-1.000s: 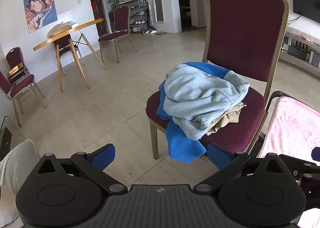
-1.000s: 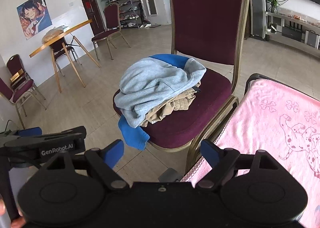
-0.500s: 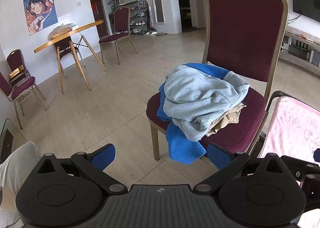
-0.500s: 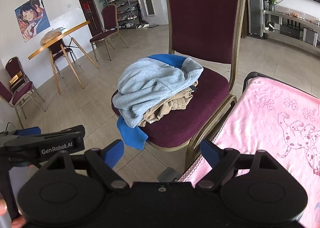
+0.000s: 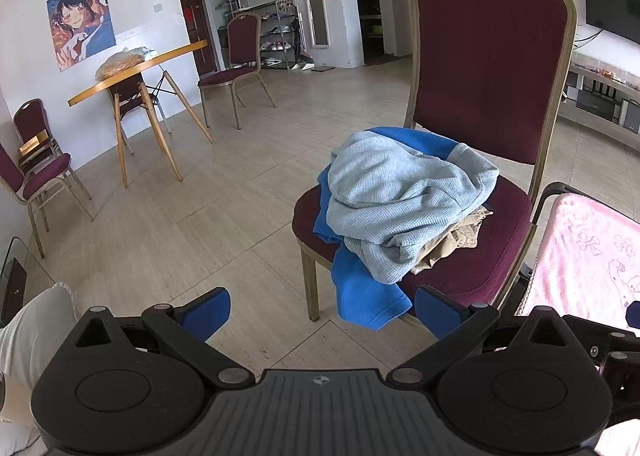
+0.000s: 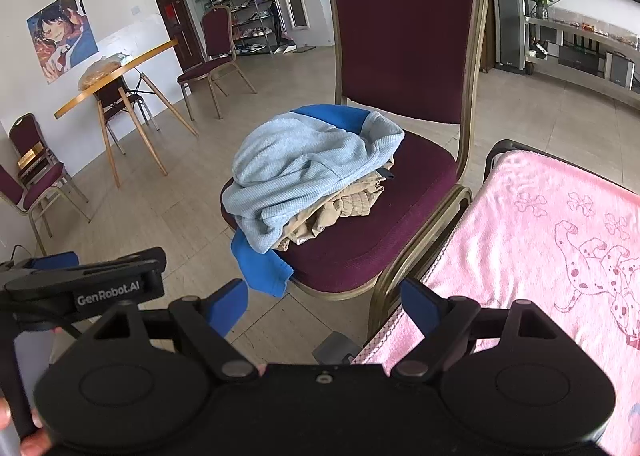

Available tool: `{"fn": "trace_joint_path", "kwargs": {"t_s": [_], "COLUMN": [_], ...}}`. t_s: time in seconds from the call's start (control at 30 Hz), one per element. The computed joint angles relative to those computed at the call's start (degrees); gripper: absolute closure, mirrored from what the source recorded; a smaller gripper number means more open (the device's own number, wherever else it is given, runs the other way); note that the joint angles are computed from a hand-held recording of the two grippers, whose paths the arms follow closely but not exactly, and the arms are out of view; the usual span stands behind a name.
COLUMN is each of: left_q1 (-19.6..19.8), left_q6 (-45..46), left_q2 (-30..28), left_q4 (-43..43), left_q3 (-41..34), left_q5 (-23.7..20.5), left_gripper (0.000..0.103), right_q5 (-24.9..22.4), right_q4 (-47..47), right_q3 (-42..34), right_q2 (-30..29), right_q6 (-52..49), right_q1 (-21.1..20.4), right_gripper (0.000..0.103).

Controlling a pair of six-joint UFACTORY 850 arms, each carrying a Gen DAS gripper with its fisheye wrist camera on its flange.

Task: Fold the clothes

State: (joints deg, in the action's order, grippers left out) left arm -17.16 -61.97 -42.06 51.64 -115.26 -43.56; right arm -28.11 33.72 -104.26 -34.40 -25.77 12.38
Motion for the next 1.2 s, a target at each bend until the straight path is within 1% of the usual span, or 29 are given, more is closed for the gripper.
{"fn": "trace_joint_path", "kwargs": {"t_s": [1.2], "left_q1": [0.2], "left_q6": [0.6], "left_q2": [-0.6], "left_q4": [-0.8], "left_q3": [-0.8], "left_q5": [-0.6], "left_gripper": [0.001], "right_q5": [-0.6], "right_q4": [0.5], "right_q3": [-0.4], "right_q2": [-0.4], "right_q6": [0.3], "right_q1": [-0.2], "right_gripper": [0.019]}}
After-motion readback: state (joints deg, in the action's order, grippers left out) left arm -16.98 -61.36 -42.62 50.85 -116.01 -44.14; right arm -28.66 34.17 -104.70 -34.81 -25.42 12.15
